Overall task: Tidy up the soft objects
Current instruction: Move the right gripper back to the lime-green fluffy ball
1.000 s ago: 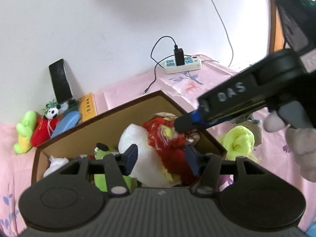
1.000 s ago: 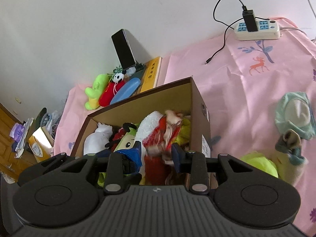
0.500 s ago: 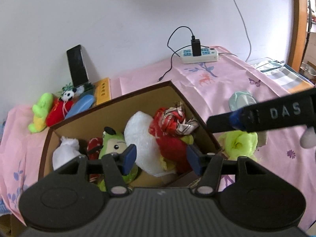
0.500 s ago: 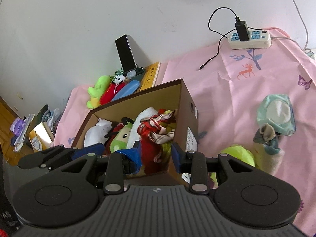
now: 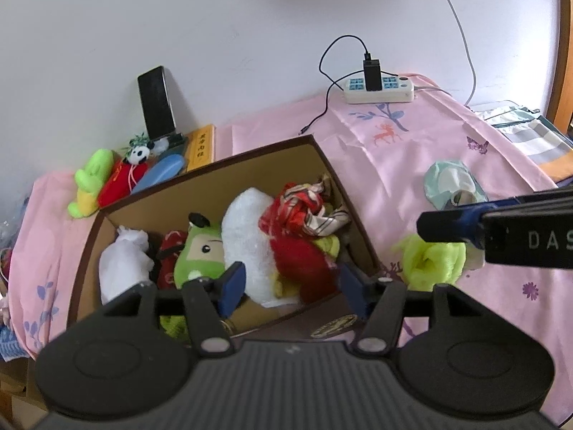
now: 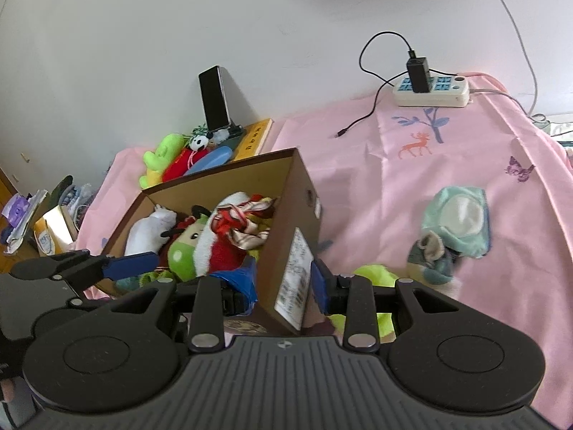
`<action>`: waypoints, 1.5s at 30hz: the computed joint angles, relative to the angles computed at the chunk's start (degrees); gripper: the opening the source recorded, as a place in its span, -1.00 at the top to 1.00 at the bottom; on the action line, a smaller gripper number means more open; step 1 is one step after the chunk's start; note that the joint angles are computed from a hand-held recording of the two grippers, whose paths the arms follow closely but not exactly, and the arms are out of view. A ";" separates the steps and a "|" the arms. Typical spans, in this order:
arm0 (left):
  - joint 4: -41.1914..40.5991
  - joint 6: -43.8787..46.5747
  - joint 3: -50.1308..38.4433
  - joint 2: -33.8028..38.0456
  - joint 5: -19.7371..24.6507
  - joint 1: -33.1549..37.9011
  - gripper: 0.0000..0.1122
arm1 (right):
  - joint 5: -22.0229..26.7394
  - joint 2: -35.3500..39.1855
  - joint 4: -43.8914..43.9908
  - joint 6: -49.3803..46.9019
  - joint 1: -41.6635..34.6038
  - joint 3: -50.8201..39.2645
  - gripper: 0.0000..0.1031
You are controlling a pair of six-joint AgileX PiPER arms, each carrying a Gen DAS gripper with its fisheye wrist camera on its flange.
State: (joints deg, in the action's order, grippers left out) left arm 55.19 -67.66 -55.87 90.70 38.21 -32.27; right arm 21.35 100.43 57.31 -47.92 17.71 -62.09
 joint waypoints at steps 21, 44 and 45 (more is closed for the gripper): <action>-1.74 -5.64 -7.60 7.96 11.45 -9.37 -0.15 | -1.56 -2.48 9.46 -17.67 -7.07 8.08 0.68; 2.47 -11.03 -13.64 19.77 5.94 -16.09 -0.15 | 11.26 4.61 5.06 -14.44 -22.82 4.43 0.68; 3.56 -11.74 -13.93 20.46 6.08 -16.23 -0.15 | 12.58 5.11 5.61 -14.70 -23.43 3.87 0.68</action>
State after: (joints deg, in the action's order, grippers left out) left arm 58.75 -79.40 -69.80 111.15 44.28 -48.51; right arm 33.92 105.54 62.92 -62.62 -5.72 -58.21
